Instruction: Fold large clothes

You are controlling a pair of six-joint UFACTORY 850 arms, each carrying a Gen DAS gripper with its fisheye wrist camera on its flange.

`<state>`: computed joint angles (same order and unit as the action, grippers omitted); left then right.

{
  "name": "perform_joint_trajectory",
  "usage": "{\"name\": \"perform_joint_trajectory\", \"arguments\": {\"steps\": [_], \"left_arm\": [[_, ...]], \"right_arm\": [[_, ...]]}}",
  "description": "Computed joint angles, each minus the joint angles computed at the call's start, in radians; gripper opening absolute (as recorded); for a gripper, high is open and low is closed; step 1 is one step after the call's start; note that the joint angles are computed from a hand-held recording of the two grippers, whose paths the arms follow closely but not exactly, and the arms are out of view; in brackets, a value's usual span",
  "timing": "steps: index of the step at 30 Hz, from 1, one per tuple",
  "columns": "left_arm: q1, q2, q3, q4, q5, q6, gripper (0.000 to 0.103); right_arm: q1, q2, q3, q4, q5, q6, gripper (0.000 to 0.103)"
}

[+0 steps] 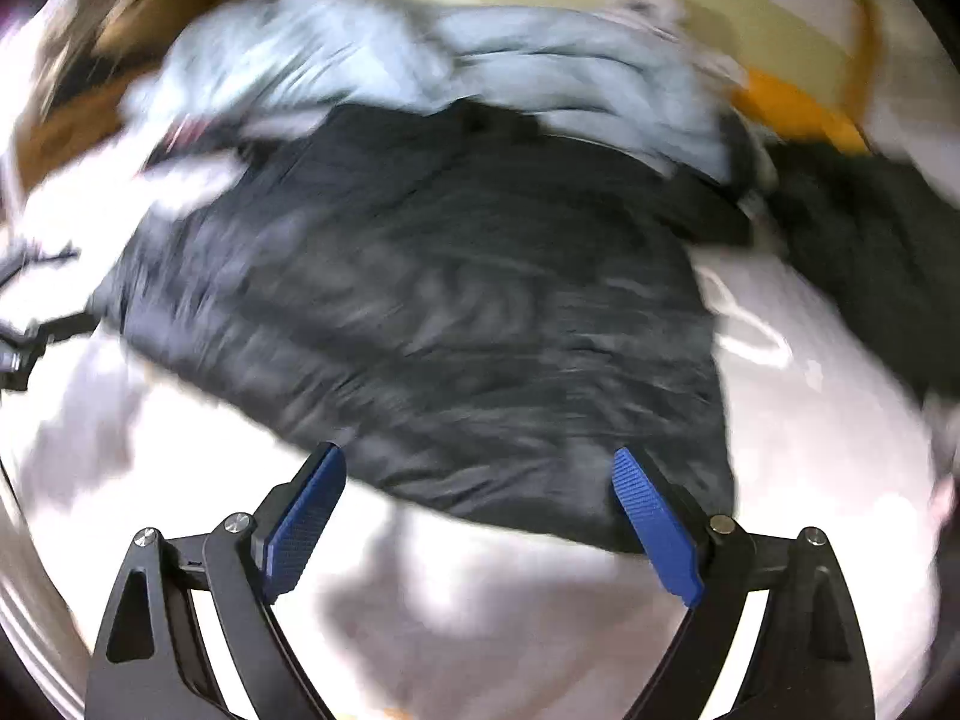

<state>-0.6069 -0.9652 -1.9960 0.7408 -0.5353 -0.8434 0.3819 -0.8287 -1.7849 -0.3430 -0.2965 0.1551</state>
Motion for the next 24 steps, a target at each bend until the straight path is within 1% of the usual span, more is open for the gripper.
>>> {"name": "perform_joint_trajectory", "arguments": {"steps": [2,4,5,7,10,11,12,13,14,15,16,17,18,19,22,24], "left_arm": [[-0.006,-0.058,-0.074,-0.051,-0.076,0.075,0.095],[-0.012,-0.098,-0.121,-0.021,-0.140,0.056,0.095],[-0.011,-0.115,-0.140,-0.009,-0.159,0.045,0.096],[-0.006,-0.131,-0.158,0.020,-0.162,0.003,0.097],[-0.005,-0.153,-0.173,0.121,-0.156,-0.091,0.096],[-0.002,-0.171,-0.192,0.146,-0.158,-0.109,0.090],[0.003,-0.179,-0.201,0.165,-0.156,-0.125,0.082],[0.009,-0.188,-0.211,0.180,-0.152,-0.140,0.063],[0.010,-0.187,-0.208,0.206,-0.160,-0.176,0.039],[0.009,-0.190,-0.213,0.217,-0.191,-0.203,0.029],[0.012,-0.180,-0.203,0.207,-0.196,-0.218,0.022],[0.016,-0.157,-0.171,0.196,-0.178,-0.237,0.019],[0.018,-0.128,-0.135,0.179,-0.158,-0.255,0.018],[0.015,-0.103,-0.109,0.160,-0.153,-0.263,0.017],[-0.011,-0.027,-0.027,0.166,-0.138,-0.336,0.016],[-0.043,0.038,0.060,0.181,-0.118,-0.429,0.016]], "right_arm": [[0.034,-0.039,-0.036,-0.118,-0.074,0.027,0.092],[0.058,-0.094,-0.094,-0.236,-0.167,0.106,0.092],[0.065,-0.116,-0.118,-0.286,-0.190,0.152,0.092],[0.069,-0.126,-0.125,-0.359,-0.179,0.231,0.092],[0.073,-0.162,-0.165,-0.517,-0.173,0.395,0.092],[0.073,-0.173,-0.176,-0.551,-0.177,0.426,0.091],[0.071,-0.191,-0.198,-0.564,-0.176,0.436,0.083],[0.069,-0.195,-0.200,-0.560,-0.165,0.436,0.067],[0.064,-0.196,-0.205,-0.526,-0.148,0.412,0.056],[0.061,-0.194,-0.203,-0.506,-0.140,0.402,0.036],[0.060,-0.204,-0.222,-0.495,-0.150,0.393,0.024],[0.061,-0.197,-0.212,-0.525,-0.156,0.419,0.020],[0.062,-0.187,-0.194,-0.551,-0.150,0.447,0.013],[0.061,-0.165,-0.162,-0.573,-0.136,0.480,0.010],[0.059,-0.097,-0.078,-0.616,-0.099,0.551,0.007],[0.063,-0.019,0.023,-0.694,-0.060,0.661,0.007]]}}
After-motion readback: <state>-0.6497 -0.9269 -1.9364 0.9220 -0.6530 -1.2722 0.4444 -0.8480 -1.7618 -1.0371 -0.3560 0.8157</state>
